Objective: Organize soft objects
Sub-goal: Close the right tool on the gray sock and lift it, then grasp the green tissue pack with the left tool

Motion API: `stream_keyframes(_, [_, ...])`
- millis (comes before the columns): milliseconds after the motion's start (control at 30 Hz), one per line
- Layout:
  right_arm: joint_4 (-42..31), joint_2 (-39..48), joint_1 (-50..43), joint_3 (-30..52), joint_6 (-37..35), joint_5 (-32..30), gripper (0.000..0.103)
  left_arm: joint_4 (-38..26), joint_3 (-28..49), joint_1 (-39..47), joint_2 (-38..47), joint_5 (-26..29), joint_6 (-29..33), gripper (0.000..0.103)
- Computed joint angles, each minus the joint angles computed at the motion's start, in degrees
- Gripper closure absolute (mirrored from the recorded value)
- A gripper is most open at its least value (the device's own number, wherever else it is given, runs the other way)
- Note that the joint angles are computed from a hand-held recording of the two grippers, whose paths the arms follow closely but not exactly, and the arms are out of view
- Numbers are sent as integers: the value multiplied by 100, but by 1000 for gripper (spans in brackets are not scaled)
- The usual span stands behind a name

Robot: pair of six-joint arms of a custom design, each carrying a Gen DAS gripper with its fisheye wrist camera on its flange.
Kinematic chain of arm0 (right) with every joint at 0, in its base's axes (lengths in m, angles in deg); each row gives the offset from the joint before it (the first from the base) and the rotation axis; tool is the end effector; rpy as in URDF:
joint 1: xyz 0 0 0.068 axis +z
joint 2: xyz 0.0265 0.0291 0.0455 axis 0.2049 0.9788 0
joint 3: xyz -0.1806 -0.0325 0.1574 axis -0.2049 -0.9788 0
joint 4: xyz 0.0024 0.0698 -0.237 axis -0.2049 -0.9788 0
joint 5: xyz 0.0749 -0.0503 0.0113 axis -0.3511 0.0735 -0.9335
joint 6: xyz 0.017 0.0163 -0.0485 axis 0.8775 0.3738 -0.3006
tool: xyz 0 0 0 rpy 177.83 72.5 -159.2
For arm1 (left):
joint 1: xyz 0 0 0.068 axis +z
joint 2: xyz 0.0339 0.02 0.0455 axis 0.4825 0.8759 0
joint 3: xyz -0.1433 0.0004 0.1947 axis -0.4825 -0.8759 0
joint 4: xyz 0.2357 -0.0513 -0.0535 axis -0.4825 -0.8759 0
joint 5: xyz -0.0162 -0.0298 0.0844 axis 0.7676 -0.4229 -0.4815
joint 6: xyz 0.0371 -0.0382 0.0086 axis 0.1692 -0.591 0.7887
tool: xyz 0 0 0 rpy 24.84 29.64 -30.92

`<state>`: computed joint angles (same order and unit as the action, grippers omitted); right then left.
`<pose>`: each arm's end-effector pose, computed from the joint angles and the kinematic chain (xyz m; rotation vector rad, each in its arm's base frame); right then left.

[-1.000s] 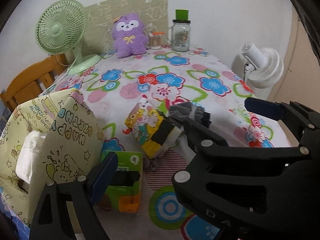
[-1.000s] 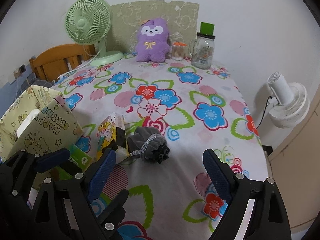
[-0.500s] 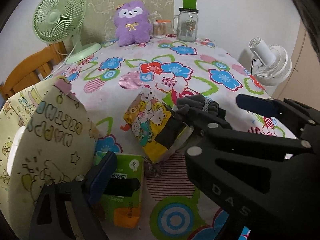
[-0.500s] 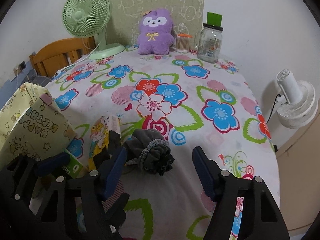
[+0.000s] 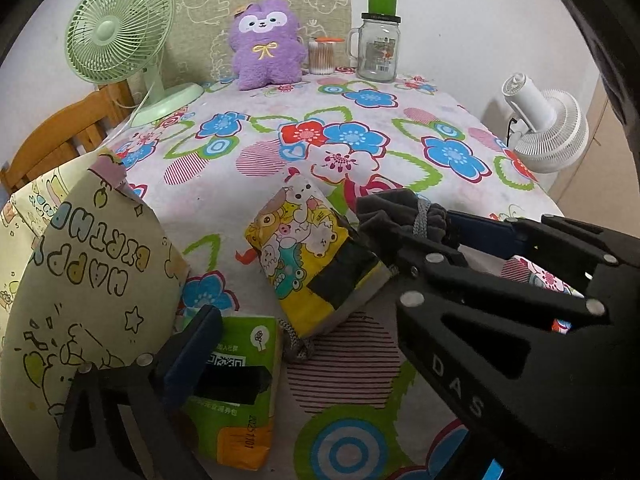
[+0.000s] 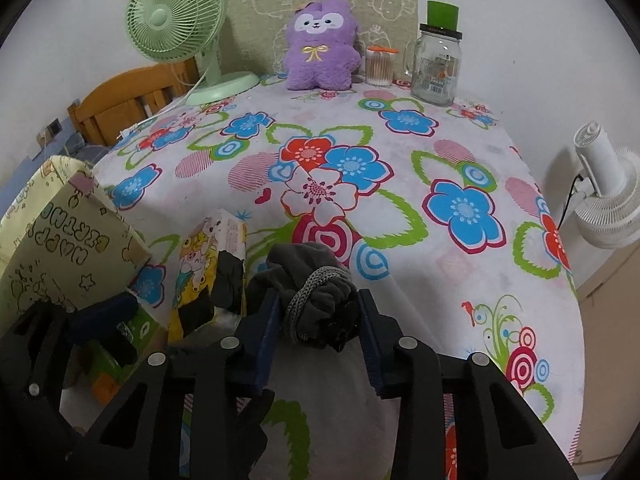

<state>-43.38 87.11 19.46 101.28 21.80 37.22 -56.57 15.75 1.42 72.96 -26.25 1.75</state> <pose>0.2829 0.0354 -0.0255 0.0961 2.4430 0.0530 0.2808 -0.1455 -0.0197 0.5842 2.4294 -0.1941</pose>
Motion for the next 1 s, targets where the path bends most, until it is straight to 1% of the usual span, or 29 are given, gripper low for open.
stream_keyframes(133, [126,-36,73,-160,17,185,64,117,-49,-44,35,-103,-93,5])
stream_keyframes(233, [231,-78,62,-322,89,212,64,141,-130,-88,-24,-59,-97,8])
stream_keyframes(367, [374,-180,17,-607,239,268,64,358,-391,-214,-136,4,-86,16])
stream_keyframes(433, [452,-225,16,-759,292,344,64,503,-528,-279,-173,32,-35,18])
stream_keyframes(533, [619,-322,26,-1038,386,442,64,654,-687,-335,-235,114,-24,26])
stream_keyframes(600, [775,-390,37,-1237,473,502,64,741,-824,-335,-320,276,-21,28])
stream_keyframes(733, [1019,-459,62,-1524,582,630,64,806,-992,-400,-449,363,85,34])
stream_keyframes(833, [1204,-493,95,-1709,663,715,64,858,-1128,-458,-556,360,128,33])
stream_keyframes(867, [1272,-508,103,-1774,692,740,64,911,-1196,-468,-597,353,139,31])
stream_keyframes(900, [1341,-521,102,-1833,714,745,64,1007,-1273,-478,-629,326,152,29])
stream_keyframes(933, [1405,-528,106,-1882,737,756,64,1090,-1332,-490,-645,270,163,22])
stream_keyframes(967, [1452,-532,120,-1919,761,766,64,1173,-1394,-509,-673,156,189,17])
stream_keyframes(1000, [1477,-549,143,-1953,793,789,64,1239,-1436,-520,-688,70,208,16])
